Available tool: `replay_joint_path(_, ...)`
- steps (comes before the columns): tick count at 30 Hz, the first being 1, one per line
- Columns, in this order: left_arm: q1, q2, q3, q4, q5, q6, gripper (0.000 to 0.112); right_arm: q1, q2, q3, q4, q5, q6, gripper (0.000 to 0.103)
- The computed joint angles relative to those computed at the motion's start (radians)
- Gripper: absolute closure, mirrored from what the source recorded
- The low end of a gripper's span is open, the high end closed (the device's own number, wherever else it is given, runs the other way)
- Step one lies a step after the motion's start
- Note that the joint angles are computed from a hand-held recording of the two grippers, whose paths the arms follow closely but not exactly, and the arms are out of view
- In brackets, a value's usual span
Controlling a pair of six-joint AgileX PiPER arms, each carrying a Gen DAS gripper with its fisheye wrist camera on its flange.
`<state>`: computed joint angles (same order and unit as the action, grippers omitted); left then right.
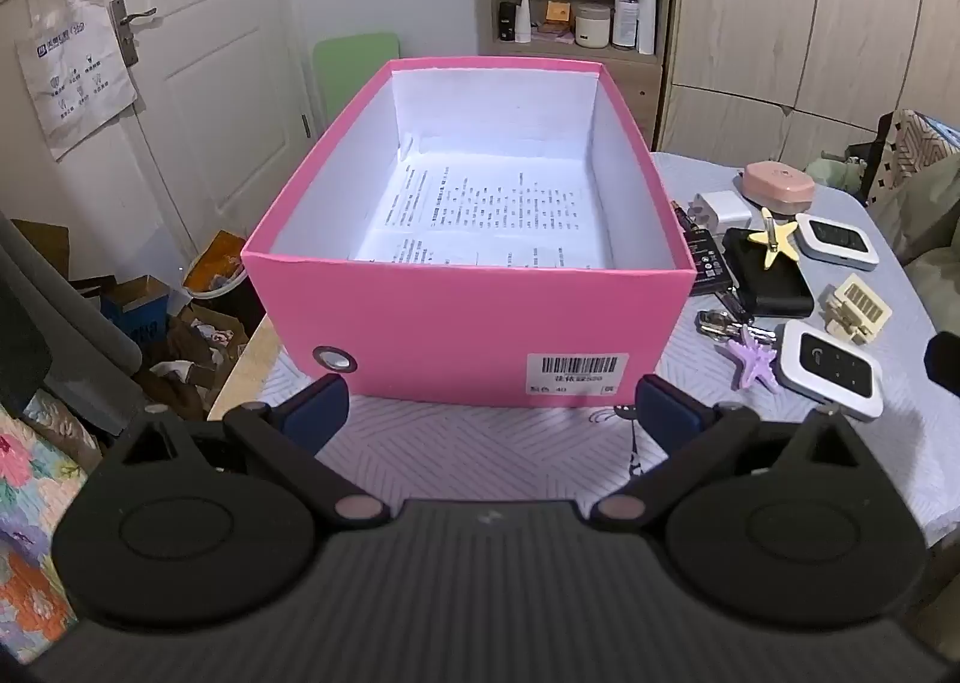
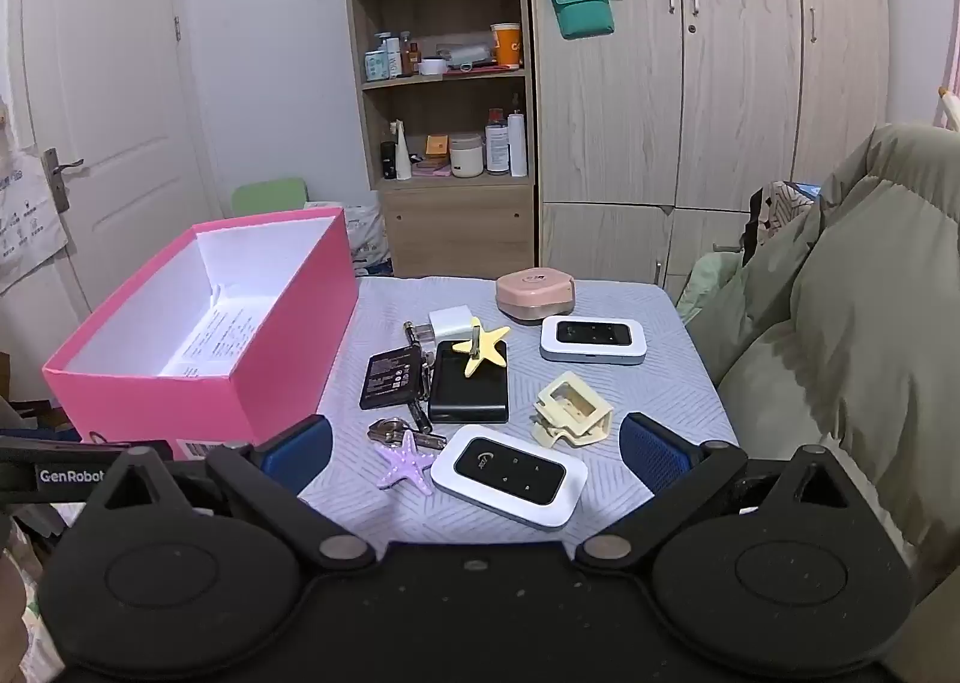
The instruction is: Organize rigid objects
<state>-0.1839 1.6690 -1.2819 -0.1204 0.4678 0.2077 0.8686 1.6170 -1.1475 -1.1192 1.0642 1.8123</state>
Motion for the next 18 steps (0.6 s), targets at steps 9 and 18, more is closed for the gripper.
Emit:
replay_joint_path(9,0.011,-0.016,-0.006,-0.042,0.026,0.048,0.009,0.002,0.002,0.008,-0.004,0.001,0.011,0.000)
replay_joint_path(18,0.000,-0.024,0.013,-0.032,0.007,0.069,0.009,0.002,-0.016,0.024,0.002,0.018,0.009,0.000)
